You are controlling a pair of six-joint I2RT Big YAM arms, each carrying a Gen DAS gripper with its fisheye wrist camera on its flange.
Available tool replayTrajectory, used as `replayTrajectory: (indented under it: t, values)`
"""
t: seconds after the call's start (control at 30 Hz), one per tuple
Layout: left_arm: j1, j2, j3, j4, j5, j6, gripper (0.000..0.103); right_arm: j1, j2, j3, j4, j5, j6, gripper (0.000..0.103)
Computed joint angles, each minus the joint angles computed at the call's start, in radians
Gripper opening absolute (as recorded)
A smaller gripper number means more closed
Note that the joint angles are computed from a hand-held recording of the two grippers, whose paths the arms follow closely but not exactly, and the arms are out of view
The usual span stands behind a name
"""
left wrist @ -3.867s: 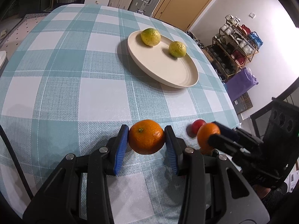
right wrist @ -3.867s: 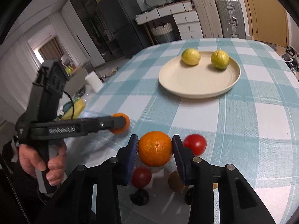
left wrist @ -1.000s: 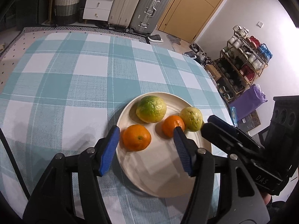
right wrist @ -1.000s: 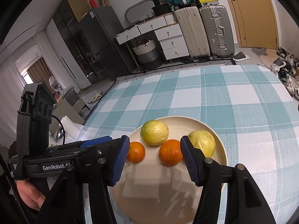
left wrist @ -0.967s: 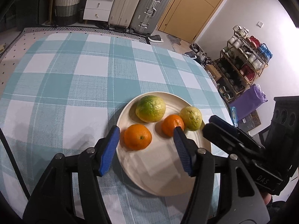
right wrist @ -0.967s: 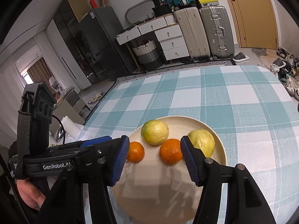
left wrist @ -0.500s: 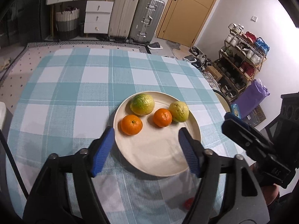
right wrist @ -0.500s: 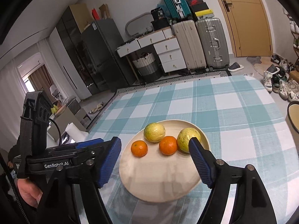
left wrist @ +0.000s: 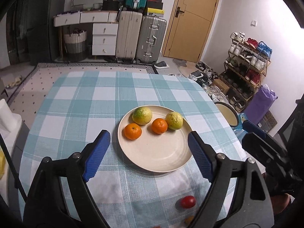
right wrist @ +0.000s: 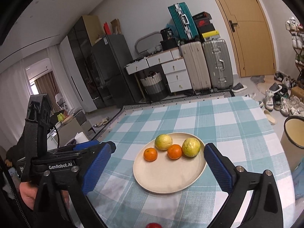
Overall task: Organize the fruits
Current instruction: 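Withdraw both tools back toward the remaining small fruits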
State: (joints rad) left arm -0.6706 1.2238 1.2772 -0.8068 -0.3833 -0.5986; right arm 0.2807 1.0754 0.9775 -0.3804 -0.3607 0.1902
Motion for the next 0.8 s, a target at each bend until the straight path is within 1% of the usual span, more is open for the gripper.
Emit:
replayTrajectory:
  t: [0.13,0.2,0.27,0.3,0.4,0.57,0.8]
  values:
    - [-0.039,-0.017,-0.006,-0.016,-0.051,-0.015,0.088,0.009,-0.038,-0.019,-0.016,0.007,-0.014,0.102]
    - [-0.055,-0.027,-0.013,-0.024,-0.073,-0.028,0.092,0.017,-0.059,-0.031,-0.022,0.021,-0.021,0.103]
    - [-0.071,-0.040,-0.024,-0.028,-0.104,-0.042,0.100,0.023,-0.073,-0.040,-0.027,0.031,-0.027,0.103]
    - [-0.080,-0.048,-0.030,-0.028,-0.118,-0.047,0.102,0.026,-0.082,-0.046,-0.029,0.037,-0.031,0.103]
    - [-0.097,-0.065,-0.044,-0.036,-0.147,-0.061,0.102,0.033,-0.109,-0.062,-0.037,0.050,-0.037,0.103]
    - [-0.119,-0.097,-0.074,-0.050,-0.151,-0.089,0.102,0.041,-0.142,-0.083,-0.058,0.061,-0.045,0.103]
    - [-0.149,-0.142,-0.128,-0.051,-0.141,-0.126,0.102,0.055,-0.205,-0.123,-0.070,0.073,-0.070,0.103]
